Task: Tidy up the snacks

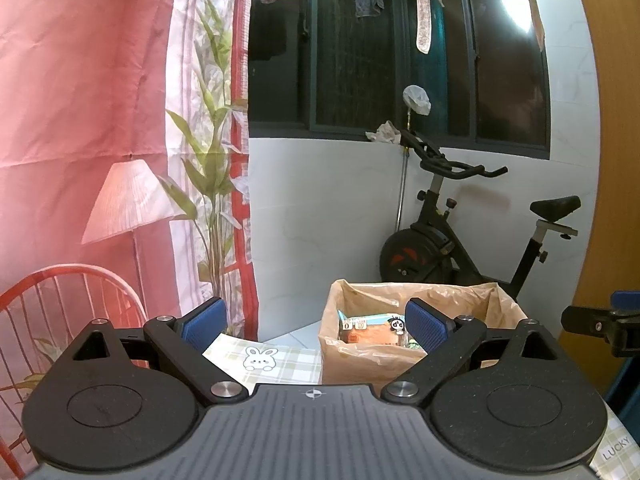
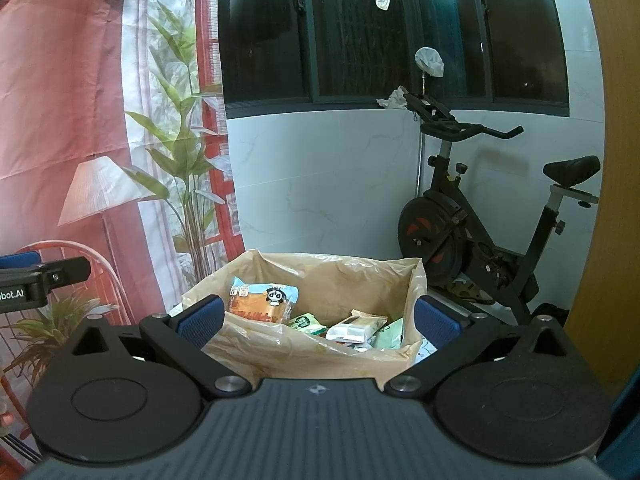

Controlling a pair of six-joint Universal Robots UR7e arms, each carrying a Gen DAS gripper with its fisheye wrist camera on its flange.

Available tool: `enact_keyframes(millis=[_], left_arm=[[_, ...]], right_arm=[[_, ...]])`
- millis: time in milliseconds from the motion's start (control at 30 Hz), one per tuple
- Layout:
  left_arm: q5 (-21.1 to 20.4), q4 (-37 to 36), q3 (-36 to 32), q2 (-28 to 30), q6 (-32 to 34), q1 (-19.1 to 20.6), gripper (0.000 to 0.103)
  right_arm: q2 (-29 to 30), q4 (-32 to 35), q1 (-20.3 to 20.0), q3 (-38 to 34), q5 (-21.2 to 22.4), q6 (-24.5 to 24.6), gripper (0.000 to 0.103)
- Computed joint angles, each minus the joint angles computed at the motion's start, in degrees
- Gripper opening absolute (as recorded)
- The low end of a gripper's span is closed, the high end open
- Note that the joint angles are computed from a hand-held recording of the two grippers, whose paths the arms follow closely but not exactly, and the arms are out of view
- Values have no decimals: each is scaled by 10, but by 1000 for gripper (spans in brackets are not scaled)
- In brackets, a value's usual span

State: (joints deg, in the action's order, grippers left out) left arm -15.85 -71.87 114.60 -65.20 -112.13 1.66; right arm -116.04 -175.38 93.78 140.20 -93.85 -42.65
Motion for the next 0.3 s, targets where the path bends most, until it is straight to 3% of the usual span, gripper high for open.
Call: enact_keyframes(millis=[300], left_arm=[[2, -8, 3, 2, 4, -1, 97]], right_arm=[[1, -1, 2, 1, -4, 0, 103]])
